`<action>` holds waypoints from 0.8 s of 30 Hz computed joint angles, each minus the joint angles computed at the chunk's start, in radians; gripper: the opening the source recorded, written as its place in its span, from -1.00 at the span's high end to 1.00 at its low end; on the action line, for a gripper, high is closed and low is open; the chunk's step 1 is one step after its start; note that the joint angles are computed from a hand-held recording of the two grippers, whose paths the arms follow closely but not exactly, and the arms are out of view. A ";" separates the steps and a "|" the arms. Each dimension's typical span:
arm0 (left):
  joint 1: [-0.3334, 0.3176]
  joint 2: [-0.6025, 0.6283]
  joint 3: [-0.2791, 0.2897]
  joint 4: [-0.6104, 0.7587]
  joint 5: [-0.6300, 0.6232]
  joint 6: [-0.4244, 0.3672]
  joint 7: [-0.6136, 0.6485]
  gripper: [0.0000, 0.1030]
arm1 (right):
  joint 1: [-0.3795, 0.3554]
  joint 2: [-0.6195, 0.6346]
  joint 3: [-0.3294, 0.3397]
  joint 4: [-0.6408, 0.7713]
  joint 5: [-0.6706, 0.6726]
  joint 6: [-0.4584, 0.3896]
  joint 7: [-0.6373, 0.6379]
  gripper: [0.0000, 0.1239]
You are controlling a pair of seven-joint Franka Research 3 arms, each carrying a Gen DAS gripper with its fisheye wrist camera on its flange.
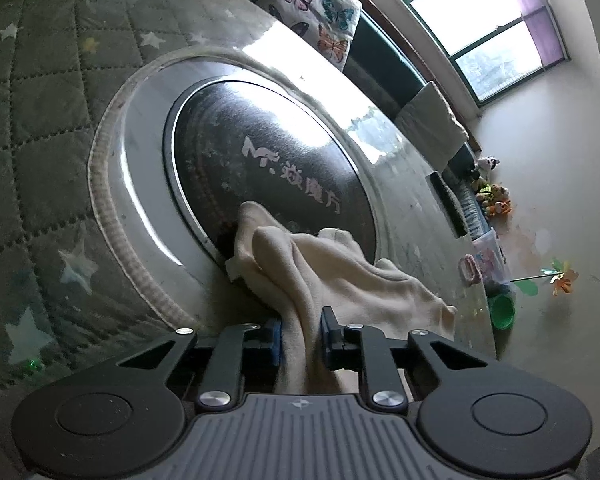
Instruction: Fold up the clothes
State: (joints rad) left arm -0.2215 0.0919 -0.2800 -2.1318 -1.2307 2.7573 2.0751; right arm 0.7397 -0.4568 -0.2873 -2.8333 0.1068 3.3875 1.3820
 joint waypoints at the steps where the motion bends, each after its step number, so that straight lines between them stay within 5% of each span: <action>1: 0.000 0.000 0.000 -0.001 0.001 0.000 0.000 0.61 | -0.043 -0.006 0.033 -0.008 0.017 -0.002 0.006 0.70; 5: 0.001 -0.001 0.000 -0.005 0.003 0.002 0.005 0.61 | -0.219 -0.001 0.156 -0.015 0.086 -0.019 0.025 0.68; 10: -0.001 -0.002 0.000 -0.007 0.019 0.009 0.001 0.61 | -0.364 0.036 0.223 -0.008 0.143 -0.020 0.037 0.67; 15: -0.003 0.000 -0.004 -0.006 0.027 0.018 0.001 0.61 | -0.453 0.074 0.256 -0.009 0.178 -0.021 0.049 0.67; 19: -0.003 0.001 -0.005 -0.006 0.032 0.021 0.001 0.60 | -0.392 0.056 0.165 -0.029 0.163 -0.004 0.067 0.63; 24: -0.005 0.001 -0.008 -0.007 0.040 0.033 0.003 0.60 | -0.524 0.073 0.281 -0.023 0.224 0.031 0.093 0.32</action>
State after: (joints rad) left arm -0.2264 0.0926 -0.2878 -2.1384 -1.1905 2.7900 2.0783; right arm 0.2161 -0.3840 -0.0060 -2.8564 0.3305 3.4186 1.4746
